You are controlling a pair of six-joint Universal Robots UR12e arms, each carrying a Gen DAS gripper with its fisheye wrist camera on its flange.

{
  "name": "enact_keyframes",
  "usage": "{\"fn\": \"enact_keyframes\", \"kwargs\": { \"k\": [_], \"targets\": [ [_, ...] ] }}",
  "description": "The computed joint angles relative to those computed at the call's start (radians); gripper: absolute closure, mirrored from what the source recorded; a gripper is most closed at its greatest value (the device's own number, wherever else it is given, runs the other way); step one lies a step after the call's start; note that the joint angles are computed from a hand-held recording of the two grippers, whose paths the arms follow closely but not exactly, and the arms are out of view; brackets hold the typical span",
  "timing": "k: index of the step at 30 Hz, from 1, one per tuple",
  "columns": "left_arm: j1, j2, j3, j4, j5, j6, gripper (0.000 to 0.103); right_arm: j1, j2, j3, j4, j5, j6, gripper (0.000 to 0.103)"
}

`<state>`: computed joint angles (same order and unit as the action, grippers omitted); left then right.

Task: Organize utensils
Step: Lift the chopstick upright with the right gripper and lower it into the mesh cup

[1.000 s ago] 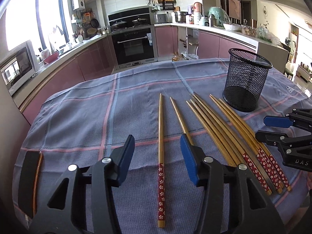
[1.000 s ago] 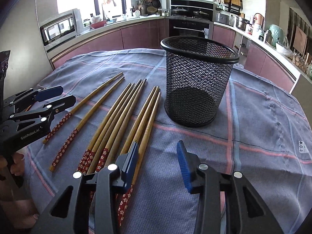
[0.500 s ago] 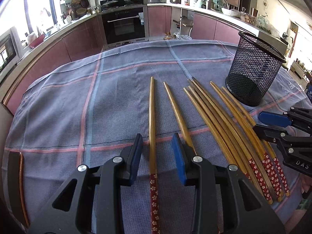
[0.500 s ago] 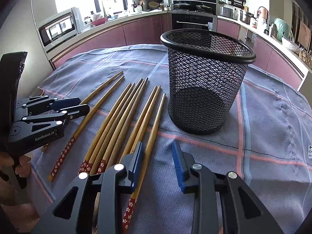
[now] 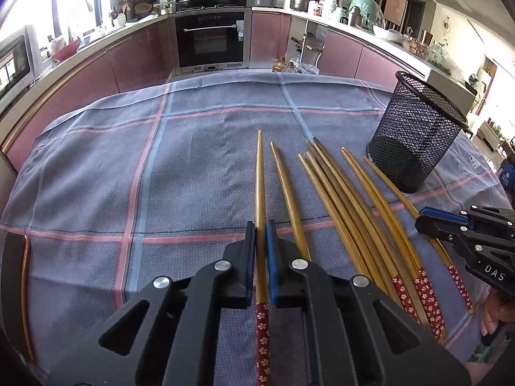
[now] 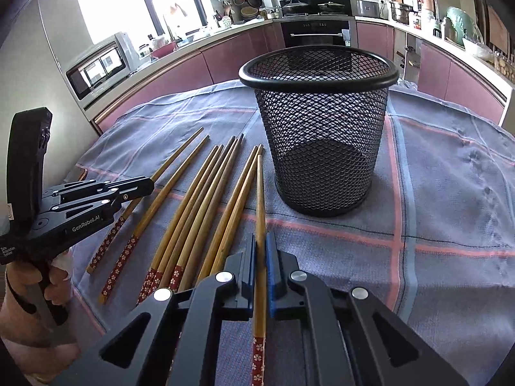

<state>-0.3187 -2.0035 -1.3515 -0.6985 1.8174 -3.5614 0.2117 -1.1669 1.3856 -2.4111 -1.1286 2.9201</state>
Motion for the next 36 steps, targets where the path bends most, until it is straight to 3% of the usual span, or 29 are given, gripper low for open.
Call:
{"fn": "enact_keyframes", "kwargs": {
  "k": [8, 20, 28, 36],
  "targets": [
    [-0.003, 0.064, -0.058, 0.133, -0.057, -0.005, 0.095, -0.033, -0.042, 0.039, -0.073, 0.127, -0.026, 0.098],
    [-0.018, 0.123, -0.069, 0.301, -0.164, 0.047, 0.095, -0.087, -0.064, 0.05, -0.228, 0.254, 0.059, 0.098],
    [-0.029, 0.088, 0.01, 0.36, -0.183, 0.08, 0.095, -0.109, -0.049, 0.001, -0.323, 0.299, 0.104, 0.098],
    [-0.036, 0.01, 0.149, 0.393, -0.181, 0.094, 0.095, -0.115, -0.014, -0.086, -0.403, 0.286, 0.136, 0.098]
  ]
}}
